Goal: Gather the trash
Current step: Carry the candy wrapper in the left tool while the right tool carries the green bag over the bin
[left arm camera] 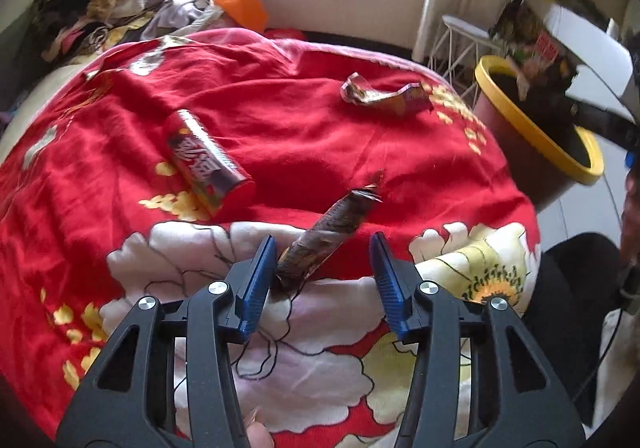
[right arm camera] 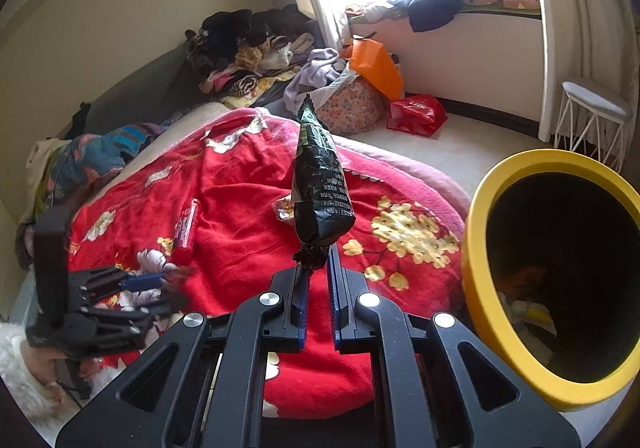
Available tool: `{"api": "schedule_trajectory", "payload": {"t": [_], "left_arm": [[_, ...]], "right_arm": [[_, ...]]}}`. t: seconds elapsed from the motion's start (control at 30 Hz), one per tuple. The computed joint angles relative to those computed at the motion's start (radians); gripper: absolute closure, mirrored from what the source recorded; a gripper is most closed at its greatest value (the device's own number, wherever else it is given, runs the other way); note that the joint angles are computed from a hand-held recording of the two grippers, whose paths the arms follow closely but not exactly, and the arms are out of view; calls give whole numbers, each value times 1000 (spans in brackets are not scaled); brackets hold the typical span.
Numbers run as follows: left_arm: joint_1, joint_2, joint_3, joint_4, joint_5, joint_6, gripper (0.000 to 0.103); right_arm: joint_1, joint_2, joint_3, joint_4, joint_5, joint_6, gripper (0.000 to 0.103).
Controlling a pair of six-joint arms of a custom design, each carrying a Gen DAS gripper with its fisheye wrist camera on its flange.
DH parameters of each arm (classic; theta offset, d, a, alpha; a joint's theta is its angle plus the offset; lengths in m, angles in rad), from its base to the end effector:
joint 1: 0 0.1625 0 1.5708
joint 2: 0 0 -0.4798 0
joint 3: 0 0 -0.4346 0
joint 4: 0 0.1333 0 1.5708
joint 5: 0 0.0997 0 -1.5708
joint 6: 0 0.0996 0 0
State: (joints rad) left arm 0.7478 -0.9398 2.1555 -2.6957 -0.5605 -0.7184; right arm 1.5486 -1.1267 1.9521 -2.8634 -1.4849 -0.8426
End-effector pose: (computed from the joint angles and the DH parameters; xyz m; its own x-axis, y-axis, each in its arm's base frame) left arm -0.2396 -0.5191 0.0807 -0.7104 -0.1130 -0.6947 0.3488 0.8008 -0.4869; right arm 0.1277 -0.6376 0.2327 -0.6783 -0.6772 0.2852 -0.7309 0.5817 -0.3569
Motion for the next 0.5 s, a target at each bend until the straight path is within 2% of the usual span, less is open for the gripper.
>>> {"api": "schedule_trajectory", "payload": {"t": [0.13, 0.17, 0.2, 0.5], "left_arm": [[12, 12, -18, 20, -7, 9, 70], [11, 15, -20, 16, -8, 10, 83], [11, 15, -22, 6, -9, 15, 87], [-7, 42, -58, -167, -37, 107, 91]], "right_arm": [[-5, -5, -3, -9, 5, 17, 94], [-6, -6, -4, -12, 8, 21, 94], [-6, -6, -4, -17, 8, 25, 94], [-29, -11, -24, -68, 19, 78, 94]]}}
